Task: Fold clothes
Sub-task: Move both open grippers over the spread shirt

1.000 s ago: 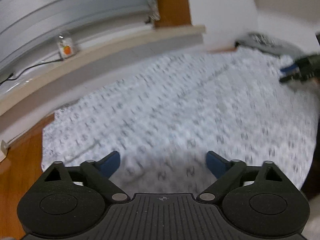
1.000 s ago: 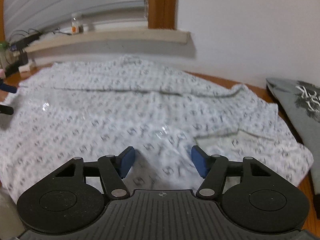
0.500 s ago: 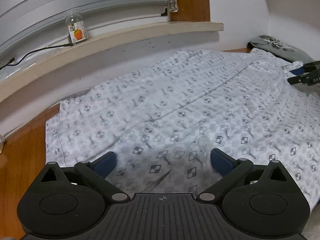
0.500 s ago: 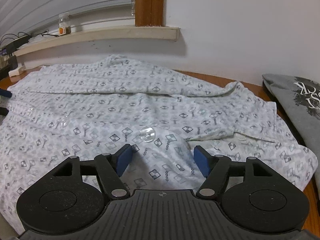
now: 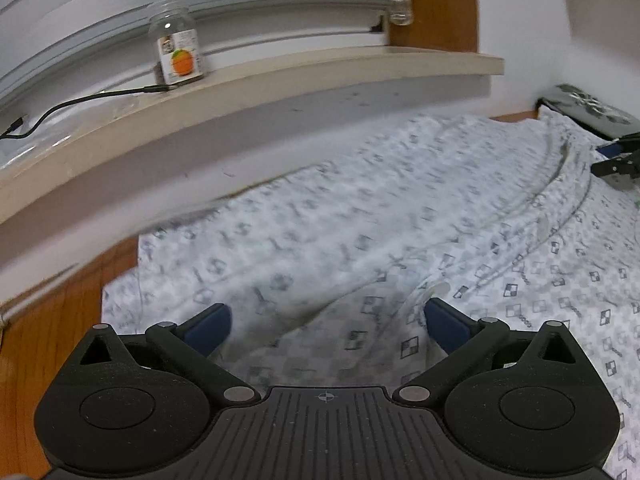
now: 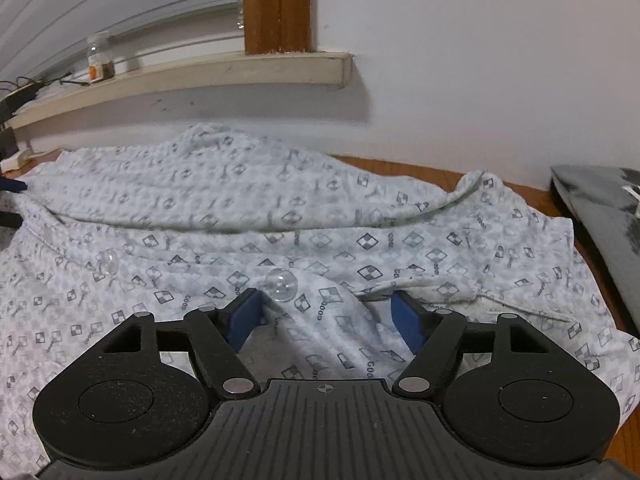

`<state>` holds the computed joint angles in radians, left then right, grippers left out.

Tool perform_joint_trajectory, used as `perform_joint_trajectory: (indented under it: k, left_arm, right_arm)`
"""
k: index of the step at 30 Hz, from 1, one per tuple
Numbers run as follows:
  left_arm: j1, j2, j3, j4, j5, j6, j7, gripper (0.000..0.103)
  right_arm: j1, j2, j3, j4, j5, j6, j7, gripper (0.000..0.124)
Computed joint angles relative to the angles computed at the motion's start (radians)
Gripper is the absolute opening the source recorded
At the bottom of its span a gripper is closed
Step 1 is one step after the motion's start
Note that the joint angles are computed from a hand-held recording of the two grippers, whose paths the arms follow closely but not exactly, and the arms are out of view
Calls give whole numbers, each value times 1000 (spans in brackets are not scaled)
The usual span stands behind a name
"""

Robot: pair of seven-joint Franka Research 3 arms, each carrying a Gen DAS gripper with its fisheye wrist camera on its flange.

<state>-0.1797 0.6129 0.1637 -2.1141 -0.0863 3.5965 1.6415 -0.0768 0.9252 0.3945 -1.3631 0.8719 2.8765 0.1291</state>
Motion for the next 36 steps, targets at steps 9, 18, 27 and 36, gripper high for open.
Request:
perform_joint_trajectory:
  k: [9, 18, 27, 36]
  left_arm:
    - [-104, 5, 107, 16, -94, -42, -14, 103]
    - [-178, -142, 107, -251, -261, 95, 98, 103]
    - [-73, -136, -8, -260, -302, 139, 150, 103]
    - [51, -153, -74, -266, -171, 102, 18, 103]
  right_arm:
    - [84, 132, -56, 221, -121, -39, 142, 78]
    - [-127, -133, 215, -241, -27, 76, -218, 49]
    - [-172, -404, 285, -611, 97, -171, -428, 34]
    - [-72, -545, 205, -733, 98, -333, -481, 35]
